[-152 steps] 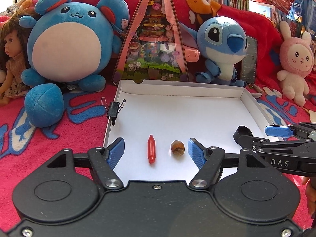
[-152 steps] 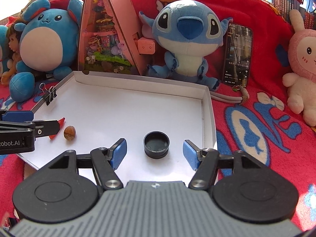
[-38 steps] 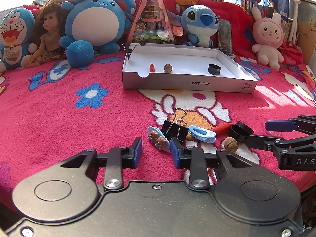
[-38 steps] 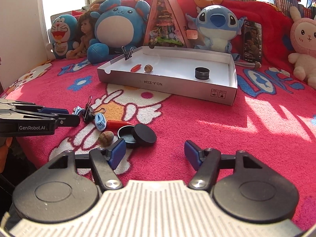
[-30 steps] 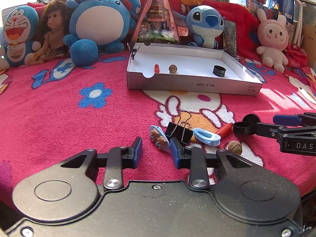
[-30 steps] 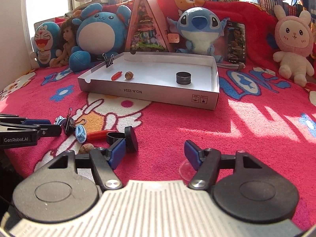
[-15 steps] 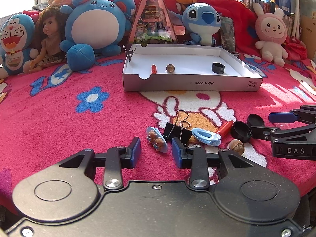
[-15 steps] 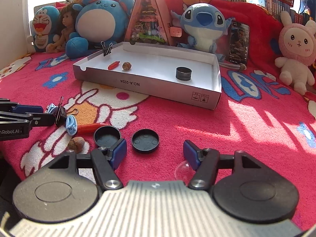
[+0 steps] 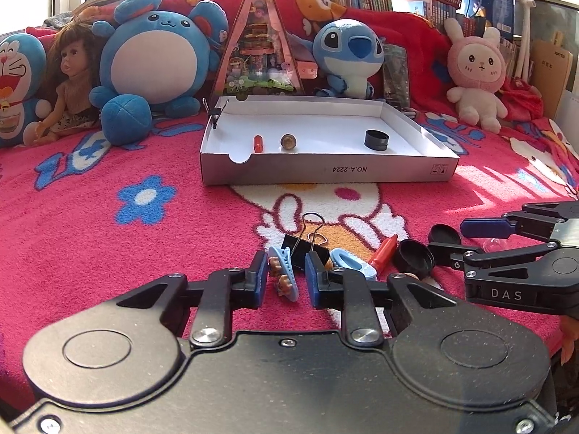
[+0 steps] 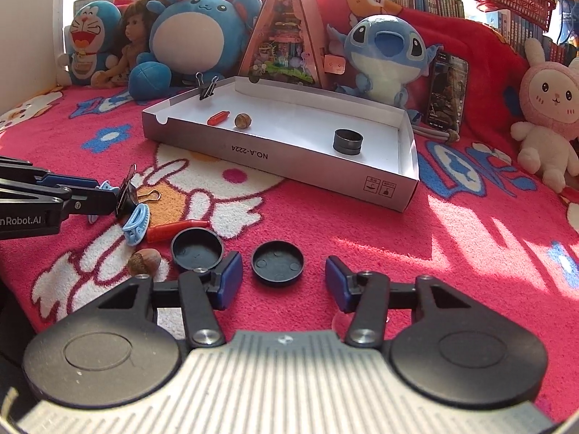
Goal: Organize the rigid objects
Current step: 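Close the left tool on the blue hair clip while the right grasps the black lid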
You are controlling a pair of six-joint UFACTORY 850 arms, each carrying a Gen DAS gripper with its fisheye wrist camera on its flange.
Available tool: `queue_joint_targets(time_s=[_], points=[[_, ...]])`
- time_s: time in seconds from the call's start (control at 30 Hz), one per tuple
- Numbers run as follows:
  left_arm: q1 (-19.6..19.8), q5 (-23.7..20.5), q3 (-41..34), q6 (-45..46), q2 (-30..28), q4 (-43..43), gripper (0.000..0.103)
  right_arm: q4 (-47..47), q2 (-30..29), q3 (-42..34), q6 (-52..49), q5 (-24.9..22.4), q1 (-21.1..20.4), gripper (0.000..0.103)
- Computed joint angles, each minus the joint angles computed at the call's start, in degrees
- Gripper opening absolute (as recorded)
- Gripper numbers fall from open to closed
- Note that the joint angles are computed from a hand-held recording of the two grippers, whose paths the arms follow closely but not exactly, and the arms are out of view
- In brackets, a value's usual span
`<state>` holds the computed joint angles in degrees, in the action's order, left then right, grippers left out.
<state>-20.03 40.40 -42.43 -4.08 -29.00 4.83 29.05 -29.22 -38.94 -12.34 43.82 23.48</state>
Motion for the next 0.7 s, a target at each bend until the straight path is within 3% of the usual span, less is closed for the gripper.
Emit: queue_joint_targets(time_s=[0.2, 0.3, 0.53, 0.6, 0.67, 0.7], points=[[1.0, -2.0, -0.4, -4.5, 0.2, -2.9, 0.022, 1.5, -0.3, -0.2, -0.4, 0.6, 0.0, 0.065], [1.9, -3.8, -1.4, -7.6, -0.7, -0.3, 0.023, 1.2, -0.4, -0.2, 0.4, 0.6, -0.1, 0.065], [-0.5, -2.0, -0.9, 2.6, -1.0, -7.8, 0.023, 6.0, -1.2, -0.7, -1.6, 2.3, 1.1, 0.068], [-1.8, 0.0, -0.3, 8.4, -1.0, -12.1, 0.029, 6.5, -1.4, -0.7, -1.4, 2.7, 1.2, 0.068], [-3.3, 3.1, 0.4, 14.1, -1.2, -16.7, 0.049, 6.8, -1.5, -0.6, -2.0, 3.3, 1.5, 0.068], [-3.8, 4.5, 0.6, 15.8, -1.5, -18.1, 0.052, 6.8, -1.5, -0.6, -2.3, 3.5, 1.6, 0.068]])
